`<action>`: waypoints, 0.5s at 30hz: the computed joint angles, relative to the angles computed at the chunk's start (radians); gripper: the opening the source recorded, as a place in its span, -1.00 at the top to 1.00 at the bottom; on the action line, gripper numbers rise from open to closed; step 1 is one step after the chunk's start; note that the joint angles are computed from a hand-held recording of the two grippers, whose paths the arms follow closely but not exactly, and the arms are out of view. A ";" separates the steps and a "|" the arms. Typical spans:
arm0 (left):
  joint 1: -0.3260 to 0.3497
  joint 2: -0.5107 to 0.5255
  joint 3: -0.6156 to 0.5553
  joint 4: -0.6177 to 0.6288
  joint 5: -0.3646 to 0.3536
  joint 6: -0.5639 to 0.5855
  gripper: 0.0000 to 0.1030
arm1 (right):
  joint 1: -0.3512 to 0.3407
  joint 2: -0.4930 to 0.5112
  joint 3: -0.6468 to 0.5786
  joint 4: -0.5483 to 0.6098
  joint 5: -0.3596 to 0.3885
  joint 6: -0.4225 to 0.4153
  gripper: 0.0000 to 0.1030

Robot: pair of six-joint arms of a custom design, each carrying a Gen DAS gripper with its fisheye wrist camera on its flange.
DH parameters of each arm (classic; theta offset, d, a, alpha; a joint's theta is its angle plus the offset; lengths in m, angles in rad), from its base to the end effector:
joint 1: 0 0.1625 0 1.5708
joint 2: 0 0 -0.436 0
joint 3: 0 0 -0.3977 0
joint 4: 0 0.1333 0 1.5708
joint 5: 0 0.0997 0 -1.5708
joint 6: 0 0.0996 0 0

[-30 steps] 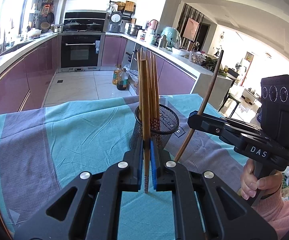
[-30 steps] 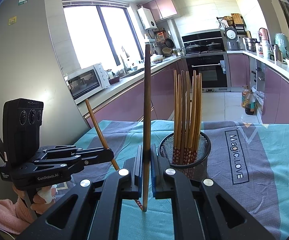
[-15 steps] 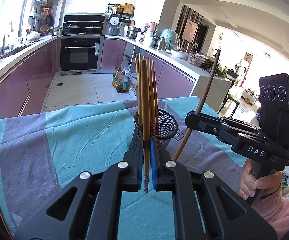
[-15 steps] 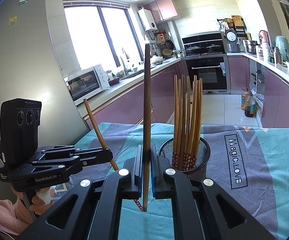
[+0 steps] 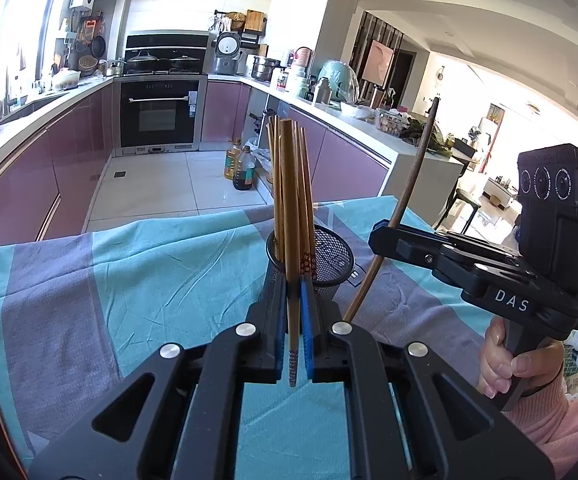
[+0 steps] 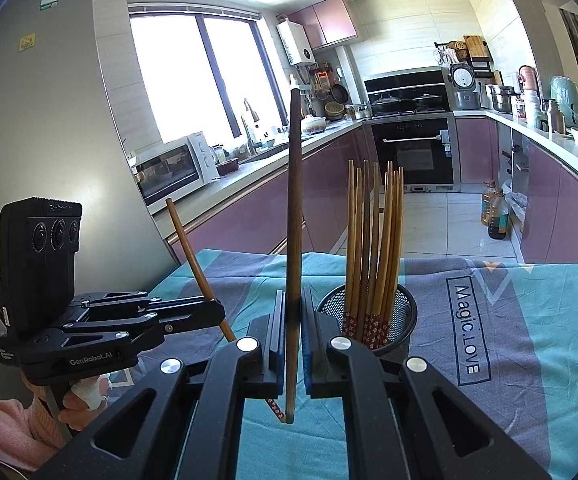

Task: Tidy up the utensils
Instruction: 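Hold the chopstick upright and move the right tool above the holder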

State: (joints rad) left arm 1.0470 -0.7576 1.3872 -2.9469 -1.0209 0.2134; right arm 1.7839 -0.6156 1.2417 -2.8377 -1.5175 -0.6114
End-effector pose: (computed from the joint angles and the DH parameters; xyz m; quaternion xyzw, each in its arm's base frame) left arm -0.2242 -0.7586 0.2333 0.2305 0.8717 -0.3858 0.1955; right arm 0.3084 -0.7698 0.1611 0.3878 -0.8659 0.3136 0.0375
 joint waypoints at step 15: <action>-0.002 -0.002 0.000 -0.006 0.001 0.009 0.85 | 0.003 0.008 -0.019 0.005 -0.001 0.001 0.89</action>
